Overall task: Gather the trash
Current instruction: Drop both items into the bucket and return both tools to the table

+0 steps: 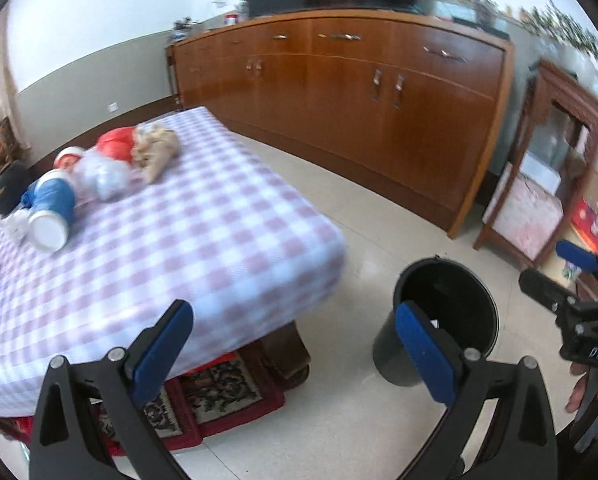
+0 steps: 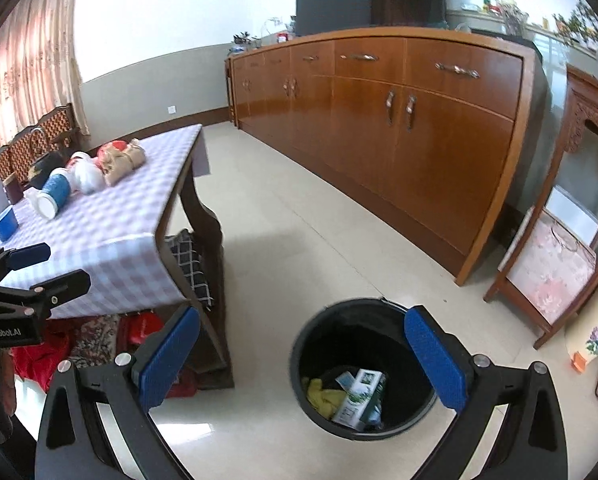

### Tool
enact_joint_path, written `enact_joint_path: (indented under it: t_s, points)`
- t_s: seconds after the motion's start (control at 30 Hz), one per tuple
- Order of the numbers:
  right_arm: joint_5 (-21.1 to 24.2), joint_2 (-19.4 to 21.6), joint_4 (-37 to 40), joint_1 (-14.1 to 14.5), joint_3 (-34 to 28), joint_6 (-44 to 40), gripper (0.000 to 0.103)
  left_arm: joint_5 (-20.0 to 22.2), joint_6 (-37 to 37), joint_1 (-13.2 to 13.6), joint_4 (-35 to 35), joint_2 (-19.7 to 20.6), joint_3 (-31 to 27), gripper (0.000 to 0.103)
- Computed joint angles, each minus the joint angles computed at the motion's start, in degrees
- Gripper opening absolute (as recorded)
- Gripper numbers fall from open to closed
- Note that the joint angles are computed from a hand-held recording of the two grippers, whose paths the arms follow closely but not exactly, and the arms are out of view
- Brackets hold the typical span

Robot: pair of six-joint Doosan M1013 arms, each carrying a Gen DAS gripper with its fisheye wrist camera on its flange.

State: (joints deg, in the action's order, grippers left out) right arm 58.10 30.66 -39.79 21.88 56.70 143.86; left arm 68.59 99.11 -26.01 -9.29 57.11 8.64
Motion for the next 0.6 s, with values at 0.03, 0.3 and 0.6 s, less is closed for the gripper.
enact_joint_path:
  t_s: [0.03, 0.3, 0.6]
  points:
    - [0.09, 0.63, -0.06, 0.25, -1.15, -0.59, 0.103, -0.57, -0.42, 0.31, -0.21, -0.44, 0.75, 0.102]
    - [-0.55, 4.60, -1.70, 1.60, -7.81, -1.52, 0.103, -5.85, -3.64, 2.74, 0.41, -3.50, 5.86, 0.102]
    - [0.30, 10.67, 1.78, 2.54, -19.76, -5.89, 0.103, -9.77, -7.36, 5.78, 2.95, -6.09, 10.43, 0.102]
